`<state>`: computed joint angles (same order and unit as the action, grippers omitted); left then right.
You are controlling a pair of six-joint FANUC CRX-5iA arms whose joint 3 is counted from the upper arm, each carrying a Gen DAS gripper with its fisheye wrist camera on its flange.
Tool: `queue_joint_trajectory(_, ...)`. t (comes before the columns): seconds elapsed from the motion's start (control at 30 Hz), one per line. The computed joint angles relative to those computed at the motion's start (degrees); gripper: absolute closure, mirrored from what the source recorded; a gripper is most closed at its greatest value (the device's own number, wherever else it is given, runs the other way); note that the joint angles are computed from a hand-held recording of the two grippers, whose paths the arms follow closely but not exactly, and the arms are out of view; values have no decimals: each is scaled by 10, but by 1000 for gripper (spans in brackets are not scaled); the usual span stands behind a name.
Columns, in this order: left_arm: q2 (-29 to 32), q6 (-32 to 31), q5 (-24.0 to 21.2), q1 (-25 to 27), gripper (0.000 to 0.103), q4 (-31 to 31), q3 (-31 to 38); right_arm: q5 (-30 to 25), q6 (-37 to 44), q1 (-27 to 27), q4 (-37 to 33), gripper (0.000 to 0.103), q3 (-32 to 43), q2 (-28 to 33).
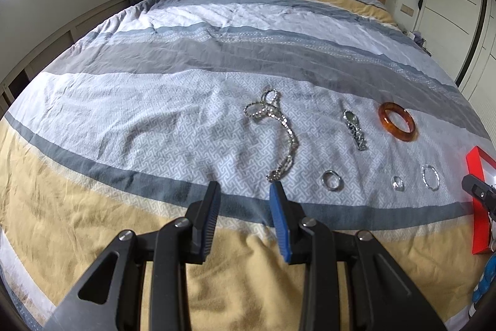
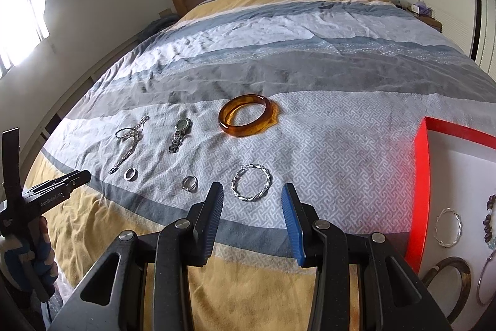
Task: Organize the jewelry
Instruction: 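Grasp the silver chain necklace with the left tool while the right tool grasps the twisted silver bangle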
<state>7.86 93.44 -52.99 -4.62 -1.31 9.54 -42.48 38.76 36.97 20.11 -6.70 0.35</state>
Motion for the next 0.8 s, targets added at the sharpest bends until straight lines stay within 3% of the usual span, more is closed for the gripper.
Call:
queue_joint_trajectory(0.27,38,-16,-2,-2,72,21,36,3,26,-7,-12,64,23,21)
queue_joint_trajectory(0.4,69,-34,-1,-1,71,48,61,0,42,-10,-21,59,35,34)
queue_joint_trajectory(0.47,88,-34,-5,-4,65,45,81,-2,50,-12,-26,59,40,41)
queue_joint_trajectory(0.8,169,-39,-41,-5,62,60,158,-8,88,-23,-59,59,59,69)
